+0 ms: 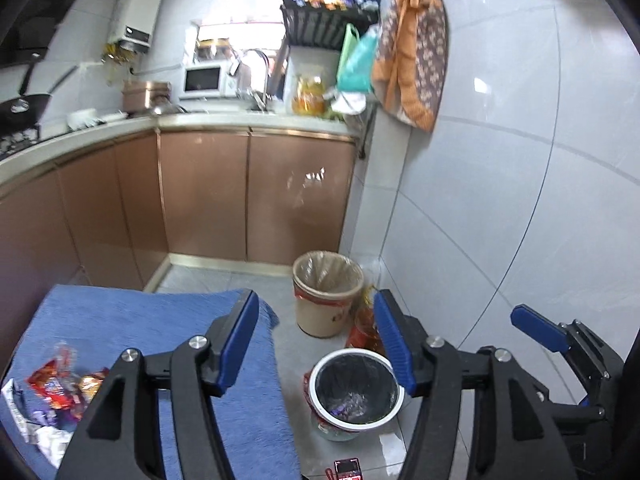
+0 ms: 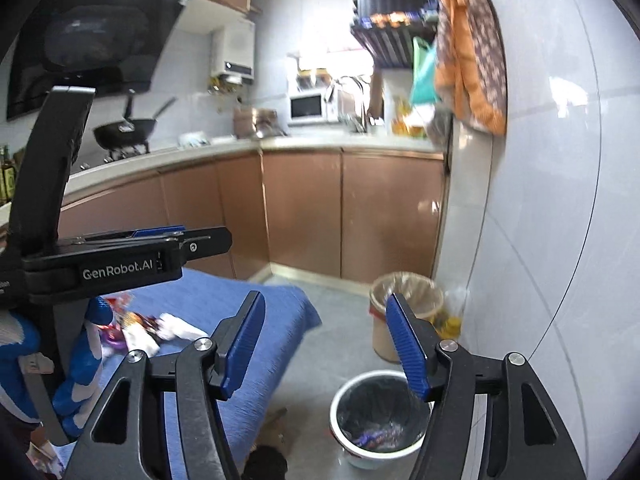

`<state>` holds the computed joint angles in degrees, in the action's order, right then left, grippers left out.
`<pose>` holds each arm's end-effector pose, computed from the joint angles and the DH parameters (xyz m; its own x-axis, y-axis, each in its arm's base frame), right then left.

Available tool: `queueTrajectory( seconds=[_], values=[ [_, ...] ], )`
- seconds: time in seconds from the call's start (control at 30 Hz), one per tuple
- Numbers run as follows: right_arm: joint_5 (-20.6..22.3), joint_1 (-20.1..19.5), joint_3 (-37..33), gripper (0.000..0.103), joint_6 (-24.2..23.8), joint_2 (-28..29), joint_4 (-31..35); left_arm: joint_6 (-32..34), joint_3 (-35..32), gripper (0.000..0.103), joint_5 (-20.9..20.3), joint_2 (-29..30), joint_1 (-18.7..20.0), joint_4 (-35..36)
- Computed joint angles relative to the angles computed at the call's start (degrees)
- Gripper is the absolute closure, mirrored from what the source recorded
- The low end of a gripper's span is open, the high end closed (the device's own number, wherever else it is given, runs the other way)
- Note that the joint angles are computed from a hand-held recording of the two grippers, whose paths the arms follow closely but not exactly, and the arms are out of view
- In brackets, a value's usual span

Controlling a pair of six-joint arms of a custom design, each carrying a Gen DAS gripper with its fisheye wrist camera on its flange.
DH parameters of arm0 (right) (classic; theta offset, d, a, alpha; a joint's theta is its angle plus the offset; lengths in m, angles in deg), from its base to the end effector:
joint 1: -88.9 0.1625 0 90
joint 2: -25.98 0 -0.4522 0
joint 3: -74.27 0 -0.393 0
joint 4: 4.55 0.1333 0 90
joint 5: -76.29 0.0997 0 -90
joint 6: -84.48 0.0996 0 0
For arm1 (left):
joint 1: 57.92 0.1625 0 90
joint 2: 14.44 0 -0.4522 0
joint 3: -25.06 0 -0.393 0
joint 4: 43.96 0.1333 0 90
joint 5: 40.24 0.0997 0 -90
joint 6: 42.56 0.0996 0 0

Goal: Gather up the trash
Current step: 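Move both tools back over the table, then grasp a white tissue with the left tool while the right tool grasps another tissue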

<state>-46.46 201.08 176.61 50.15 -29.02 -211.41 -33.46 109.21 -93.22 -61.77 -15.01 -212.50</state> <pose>0.3148 -0.5618 0.3080 -0.7266 -0.0574 0.6846 -0.6562 0.3531 -0.6669 -0.4166 -0.6511 0.2665 -0.7401 0.3884 -0.5490 0.6722 0.4525 -0.5860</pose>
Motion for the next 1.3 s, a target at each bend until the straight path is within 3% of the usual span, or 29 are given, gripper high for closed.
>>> queueTrajectory(
  seconds=[0.3, 0.67, 0.97, 1.3],
  values=[
    [0.3, 5.29, 1.74, 0.038, -2.59, -0.03, -3.45, 1.49, 9.74, 0.042, 5.31, -8.92, -3.81, -7.76],
    [3.39, 8.91, 2.73, 0.037, -3.52, -0.07, -4.95, 2.39, 16.72, 0.042, 11.18, -14.82, -5.03, -12.62],
    [5.94, 8.39, 0.8, 0.037, -2.92, 1.26, -2.65, 3.0, 19.36, 0.042, 13.92, -18.18, -1.72, -13.43],
    [9.04, 3.95, -4.88, 0.037, -0.25, 6.57, 6.44, 1.5, 21.14, 0.042, 16.62, -20.67, 6.1, -12.88]
  ],
)
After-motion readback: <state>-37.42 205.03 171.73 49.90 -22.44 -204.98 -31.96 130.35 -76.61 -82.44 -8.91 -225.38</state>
